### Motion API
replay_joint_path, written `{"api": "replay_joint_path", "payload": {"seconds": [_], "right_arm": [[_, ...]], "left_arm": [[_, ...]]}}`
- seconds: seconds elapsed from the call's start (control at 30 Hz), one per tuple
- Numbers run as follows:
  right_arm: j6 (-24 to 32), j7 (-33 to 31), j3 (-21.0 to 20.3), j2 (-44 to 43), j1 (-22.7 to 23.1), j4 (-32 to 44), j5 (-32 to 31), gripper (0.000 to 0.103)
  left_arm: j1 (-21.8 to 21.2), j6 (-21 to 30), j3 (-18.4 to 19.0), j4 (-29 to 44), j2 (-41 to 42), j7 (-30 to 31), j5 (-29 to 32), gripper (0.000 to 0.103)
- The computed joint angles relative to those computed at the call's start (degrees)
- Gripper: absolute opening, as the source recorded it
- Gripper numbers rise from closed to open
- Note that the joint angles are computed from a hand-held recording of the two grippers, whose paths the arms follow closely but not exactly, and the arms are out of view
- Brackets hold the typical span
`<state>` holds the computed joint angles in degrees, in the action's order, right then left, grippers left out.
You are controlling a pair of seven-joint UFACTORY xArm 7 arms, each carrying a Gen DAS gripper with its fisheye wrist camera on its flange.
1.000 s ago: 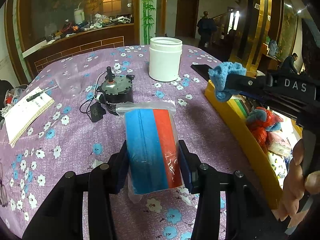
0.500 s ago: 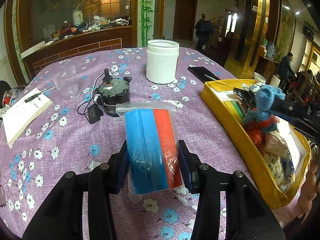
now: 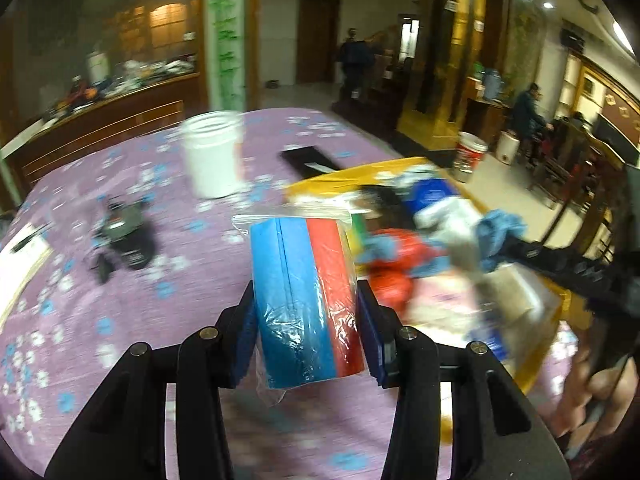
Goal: Organize soft objects
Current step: 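Carry the sponge pack with left while right carries the blue cloth over the box, then lower and release the sponge pack with left while right releases the blue cloth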
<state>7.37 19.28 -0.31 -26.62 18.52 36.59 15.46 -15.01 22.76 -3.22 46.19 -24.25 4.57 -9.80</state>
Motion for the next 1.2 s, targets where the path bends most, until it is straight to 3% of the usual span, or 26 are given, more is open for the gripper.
{"api": "replay_joint_path", "payload": {"seconds": [0.2, 0.37, 0.5, 0.6, 0.7, 0.77, 0.87, 1.07, 1.2], "right_arm": [[1.33, 1.24, 1.27, -1.90, -4.69, -2.16, -2.57, 0.021], [3.21, 0.25, -0.37, -1.84, -5.68, -2.82, -3.77, 0.022], [3.77, -0.44, 0.64, -0.86, -6.65, -2.59, -4.80, 0.025], [4.94, 1.25, 4.26, -0.89, -9.60, -2.24, -7.99, 0.028], [6.01, 2.85, 6.60, -1.42, -11.35, -1.93, -11.05, 0.045], [6.37, 3.62, 7.59, -2.91, -12.23, -2.28, -12.98, 0.067], [6.15, 5.22, 9.38, -5.89, -14.20, -3.02, -15.93, 0.083], [8.21, 11.79, 16.36, -10.94, -22.73, -2.51, -24.28, 0.099], [9.52, 13.88, 17.41, -12.35, -24.22, -2.03, -27.99, 0.100]], "left_arm": [[-3.65, -0.33, -3.95, 2.59, 4.42, -1.43, 0.33, 0.043], [-2.99, -2.95, -6.96, 2.16, 6.69, -4.89, 5.18, 0.043], [-3.55, -5.91, -6.69, 0.94, 6.99, -6.51, 6.33, 0.044], [-4.55, -7.60, -5.85, -0.41, 6.24, -6.12, 5.93, 0.045], [-5.45, -8.56, -5.03, -1.17, 5.43, -5.38, 5.21, 0.046], [-5.31, -9.11, -5.17, -1.58, 4.90, -5.58, 5.43, 0.047], [-4.89, -10.31, -5.58, -2.50, 3.92, -6.28, 6.15, 0.050], [-3.83, -12.75, -6.45, -3.74, 2.89, -7.82, 8.51, 0.050], [-3.44, -13.40, -7.01, -4.18, 2.78, -8.14, 10.09, 0.050]]}}
